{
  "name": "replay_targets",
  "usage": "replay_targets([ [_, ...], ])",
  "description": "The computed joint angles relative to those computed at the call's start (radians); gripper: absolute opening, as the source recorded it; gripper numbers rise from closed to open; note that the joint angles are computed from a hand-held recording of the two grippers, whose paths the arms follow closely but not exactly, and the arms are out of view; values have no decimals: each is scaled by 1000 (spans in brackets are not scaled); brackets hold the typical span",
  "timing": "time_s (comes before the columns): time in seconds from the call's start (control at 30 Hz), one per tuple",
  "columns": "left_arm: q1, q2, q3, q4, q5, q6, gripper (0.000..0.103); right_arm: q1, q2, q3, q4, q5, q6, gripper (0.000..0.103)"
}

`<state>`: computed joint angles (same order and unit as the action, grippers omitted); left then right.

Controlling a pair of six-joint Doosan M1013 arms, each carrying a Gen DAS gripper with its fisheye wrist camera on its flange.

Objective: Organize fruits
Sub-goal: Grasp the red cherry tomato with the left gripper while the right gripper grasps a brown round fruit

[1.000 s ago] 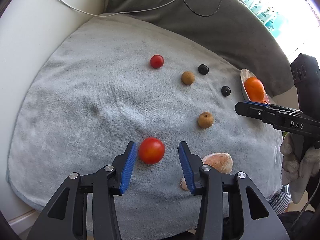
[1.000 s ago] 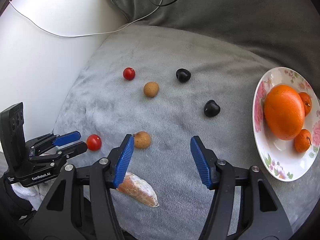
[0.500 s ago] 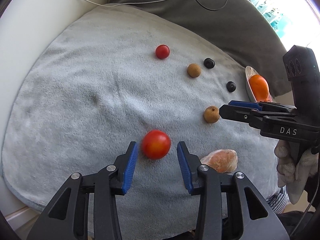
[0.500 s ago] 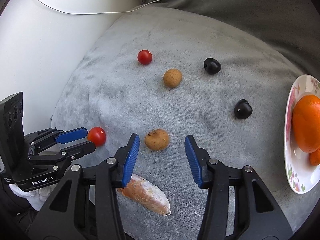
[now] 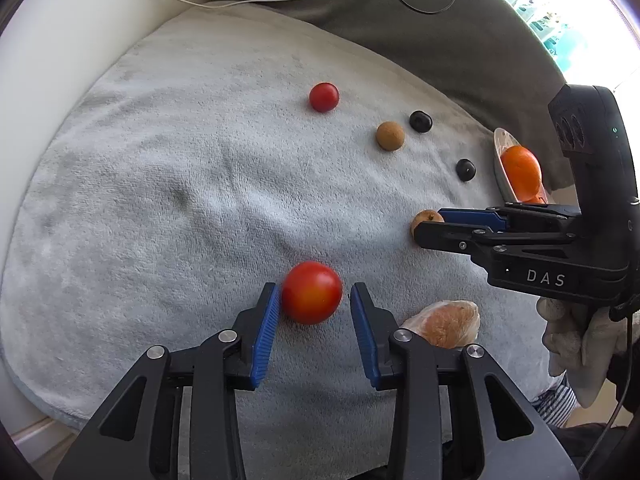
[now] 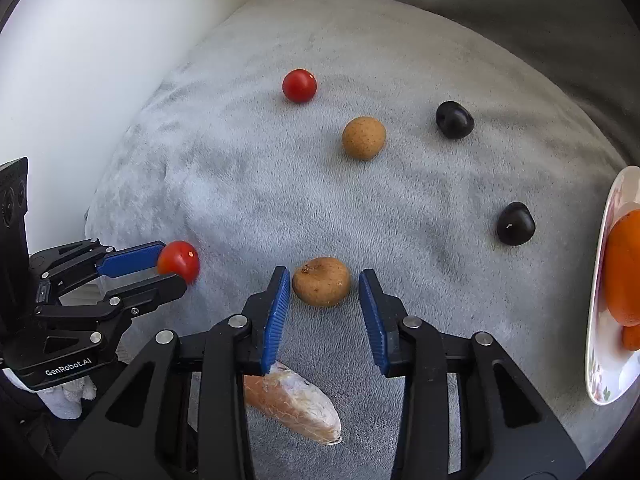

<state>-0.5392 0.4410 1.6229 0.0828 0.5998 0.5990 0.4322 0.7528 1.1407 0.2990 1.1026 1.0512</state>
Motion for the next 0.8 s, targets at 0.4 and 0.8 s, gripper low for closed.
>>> replay_targets([
  [0.4, 3, 13, -1, -12, -6, 13, 31, 4, 4, -2, -4, -4, -11, 32],
  [0.8, 2, -3, 12, 18, -23, -9, 30, 0, -12, 12, 4, -39, -22, 32],
])
